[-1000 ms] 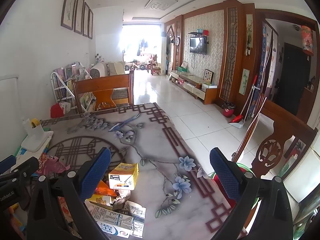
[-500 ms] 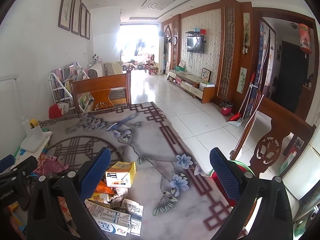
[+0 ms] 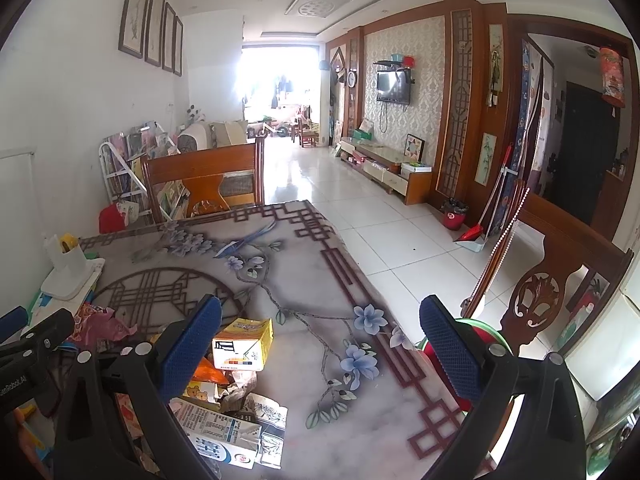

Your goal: Collect trash

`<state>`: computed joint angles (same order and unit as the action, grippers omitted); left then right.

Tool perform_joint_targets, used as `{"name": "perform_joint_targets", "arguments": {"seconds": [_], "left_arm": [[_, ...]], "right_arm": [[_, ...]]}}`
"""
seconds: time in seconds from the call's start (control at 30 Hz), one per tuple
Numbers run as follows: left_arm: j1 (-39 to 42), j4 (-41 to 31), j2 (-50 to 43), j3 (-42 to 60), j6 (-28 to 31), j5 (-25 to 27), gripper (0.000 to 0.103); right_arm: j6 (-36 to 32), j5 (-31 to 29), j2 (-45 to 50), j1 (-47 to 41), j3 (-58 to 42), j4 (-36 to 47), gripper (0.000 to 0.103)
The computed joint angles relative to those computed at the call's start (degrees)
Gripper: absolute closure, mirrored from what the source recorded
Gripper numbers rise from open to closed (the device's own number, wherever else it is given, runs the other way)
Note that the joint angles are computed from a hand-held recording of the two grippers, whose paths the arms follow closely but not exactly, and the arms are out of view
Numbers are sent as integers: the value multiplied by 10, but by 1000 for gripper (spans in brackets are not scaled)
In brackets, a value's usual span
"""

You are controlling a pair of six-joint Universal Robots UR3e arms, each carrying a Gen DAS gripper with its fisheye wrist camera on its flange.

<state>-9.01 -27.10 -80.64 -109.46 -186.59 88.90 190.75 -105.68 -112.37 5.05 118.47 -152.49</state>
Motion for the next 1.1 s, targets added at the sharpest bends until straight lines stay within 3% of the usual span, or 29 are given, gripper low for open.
{"name": "perform_joint_targets", "arguments": {"seconds": [1.1], "left_arm": [[5, 1, -12, -7, 6, -3, 5]], "right_arm": [[11, -8, 12, 9, 25, -21, 7]]}}
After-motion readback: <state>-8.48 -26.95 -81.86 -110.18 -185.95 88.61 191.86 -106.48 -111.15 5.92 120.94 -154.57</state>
